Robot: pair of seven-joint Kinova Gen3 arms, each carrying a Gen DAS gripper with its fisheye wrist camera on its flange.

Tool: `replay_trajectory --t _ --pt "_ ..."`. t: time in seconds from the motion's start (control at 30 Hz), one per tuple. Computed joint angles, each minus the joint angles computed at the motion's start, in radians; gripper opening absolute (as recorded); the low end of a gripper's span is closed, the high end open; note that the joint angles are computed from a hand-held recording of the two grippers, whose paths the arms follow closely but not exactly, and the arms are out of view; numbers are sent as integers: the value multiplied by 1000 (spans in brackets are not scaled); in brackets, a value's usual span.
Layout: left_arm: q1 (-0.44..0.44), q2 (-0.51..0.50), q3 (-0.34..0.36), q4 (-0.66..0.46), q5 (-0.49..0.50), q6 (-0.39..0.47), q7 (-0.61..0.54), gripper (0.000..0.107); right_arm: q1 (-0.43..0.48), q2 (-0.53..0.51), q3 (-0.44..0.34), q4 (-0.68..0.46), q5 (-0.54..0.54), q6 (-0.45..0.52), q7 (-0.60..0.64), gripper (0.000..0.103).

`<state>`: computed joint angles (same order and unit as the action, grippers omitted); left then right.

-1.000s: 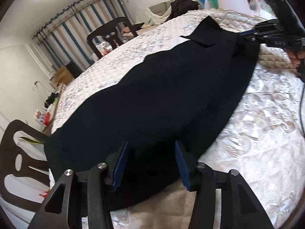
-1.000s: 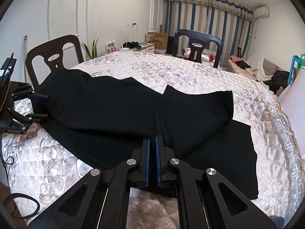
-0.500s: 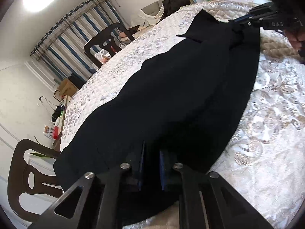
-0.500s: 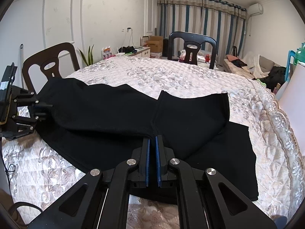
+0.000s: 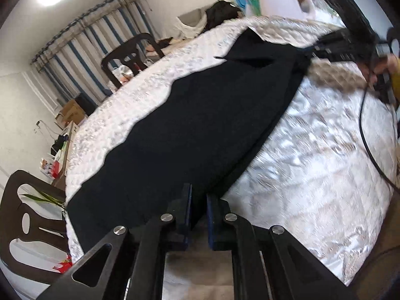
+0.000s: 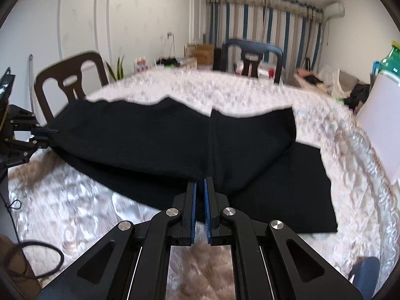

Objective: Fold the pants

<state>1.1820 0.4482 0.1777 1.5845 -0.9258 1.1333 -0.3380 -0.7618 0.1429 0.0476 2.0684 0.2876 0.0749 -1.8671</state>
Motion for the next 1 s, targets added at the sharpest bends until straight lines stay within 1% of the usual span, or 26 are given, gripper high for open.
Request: replay_trajectory --t 0.03,0.07,0.1,0.13,0.23,0.27,0.3,0.33,0.37,0.4,0.43,0.47,0.5,0.53,0.57,0.6,0.63,0.67,0.7,0.77,0.8,0.83,0.9,0.93,1.0 --pt "4 7 1 -3 1 6 -3 12 -14 -1 10 -3 14 11 -8 5" --pt "5 8 3 -2 6 6 -5 12 -33 1 24 -14 40 38 -31 5" --pt "4 3 2 6 9 -3 4 12 -36 7 19 -29 49 74 -37 5" --pt "4 -5 1 15 12 -12 21 12 -20 9 -1 -33 42 94 -29 5" --pt "-4 -29 4 41 14 -44 60 12 95 12 -115 -37 3 115 19 5" --pt "-8 -28 9 41 17 -43 52 12 134 11 -154 -37 -8 117 30 5" --pt "-16 -27 15 37 27 -44 33 12 155 8 -177 -40 -3 127 24 5" --pt "-19 -28 20 39 36 -45 19 16 158 6 -181 -40 18 134 2 11" --pt "-19 -30 21 40 41 -44 17 17 143 -6 -167 -42 56 153 -35 15" --pt "-20 -43 19 51 44 -57 30 17 113 -23 -135 -36 97 157 -75 17" --pt "-35 -64 30 69 45 -83 53 17 86 -46 -99 -23 137 145 -116 17" --pt "-54 -92 43 99 37 -123 94 17 77 -61 -81 -11 160 126 -157 17" --pt "-67 -126 48 128 29 -164 134 21 88 -73 -76 0 168 95 -187 18" --pt "-62 -151 35 152 13 -199 175 30 87 -75 -69 -1 192 78 -227 23" --pt "-45 -173 8 170 -4 -224 216 37 68 -69 -47 -13 231 77 -268 28" --pt "-40 -183 -1 179 -25 -233 256 47 31 -54 -10 -37 272 93 -308 45" --pt "-50 -187 9 181 -46 -230 288 50 10 -35 8 -62 300 108 -334 59" --pt "-72 -186 33 179 -67 -223 306 50 8 -5 8 -97 311 117 -348 61" --pt "-80 -179 39 169 -81 -211 312 50 24 31 -11 -129 307 117 -352 61" --pt "-96 -164 47 151 -93 -202 312 50 98 93 -95 -194 249 134 -313 61" --pt "-107 -163 48 152 -97 -218 310 50 121 124 -127 -233 212 156 -272 61" --pt "-121 -164 47 159 -101 -245 311 50 126 147 -141 -266 191 183 -242 61" --pt "-151 -160 44 161 -89 -303 307 50 97 203 -132 -346 185 259 -219 61" --pt "-166 -162 40 166 -78 -330 303 50 69 222 -109 -371 200 289 -231 61" --pt "-177 -160 29 171 -76 -372 313 50 -13 270 -33 -431 242 367 -277 61"
